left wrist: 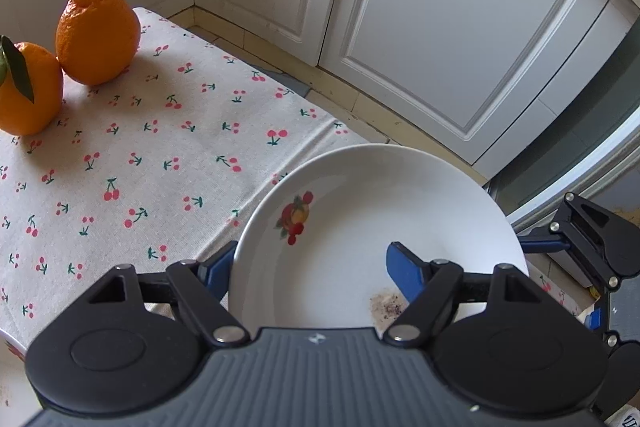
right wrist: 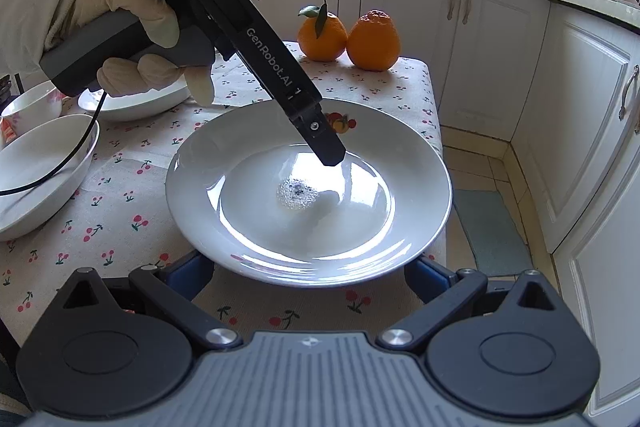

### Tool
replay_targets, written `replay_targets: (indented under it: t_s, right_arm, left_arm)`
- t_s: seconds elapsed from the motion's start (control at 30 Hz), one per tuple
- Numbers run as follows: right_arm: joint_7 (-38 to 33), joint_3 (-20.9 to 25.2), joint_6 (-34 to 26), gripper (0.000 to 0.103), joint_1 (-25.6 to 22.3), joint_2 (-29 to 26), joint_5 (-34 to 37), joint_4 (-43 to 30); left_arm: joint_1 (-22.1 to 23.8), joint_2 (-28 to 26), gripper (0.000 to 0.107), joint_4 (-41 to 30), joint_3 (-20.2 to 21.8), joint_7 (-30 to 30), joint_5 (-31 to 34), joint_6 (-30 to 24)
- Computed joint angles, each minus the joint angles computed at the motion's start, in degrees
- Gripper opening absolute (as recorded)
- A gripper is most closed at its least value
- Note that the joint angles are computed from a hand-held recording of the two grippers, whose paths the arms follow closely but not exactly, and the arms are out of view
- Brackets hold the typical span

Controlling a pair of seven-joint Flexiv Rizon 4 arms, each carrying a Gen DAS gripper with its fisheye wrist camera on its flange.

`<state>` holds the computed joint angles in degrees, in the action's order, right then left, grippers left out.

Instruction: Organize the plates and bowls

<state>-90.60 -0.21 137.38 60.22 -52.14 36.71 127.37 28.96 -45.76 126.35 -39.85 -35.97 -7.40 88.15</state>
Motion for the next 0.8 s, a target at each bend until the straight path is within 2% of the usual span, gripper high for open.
replay_targets:
  t_s: [0.33,0.67,0.8]
  right_arm:
    - [-0.6,-1.6,-2.3,0.103,2.1,0.5,2.3,-0.9]
    - [-0.3,-1.4,-1.7,0.103,1.9,0.1,2.6,-1.2]
    - [-1.0,-2.4,-2.5,0.103,3.5,0.8,4.4,-1.0]
  left_arm:
    - [-0.5,-0.1,0.077,0.1,0.7,0.1,0.9,1.1]
    - [-0.5,-0.4,0.079,-0.5,0.8,-0.3,1.3,0.9]
    - [0.6,0.3,0.08,1.3,0.1,-0.9,2.3,4.0]
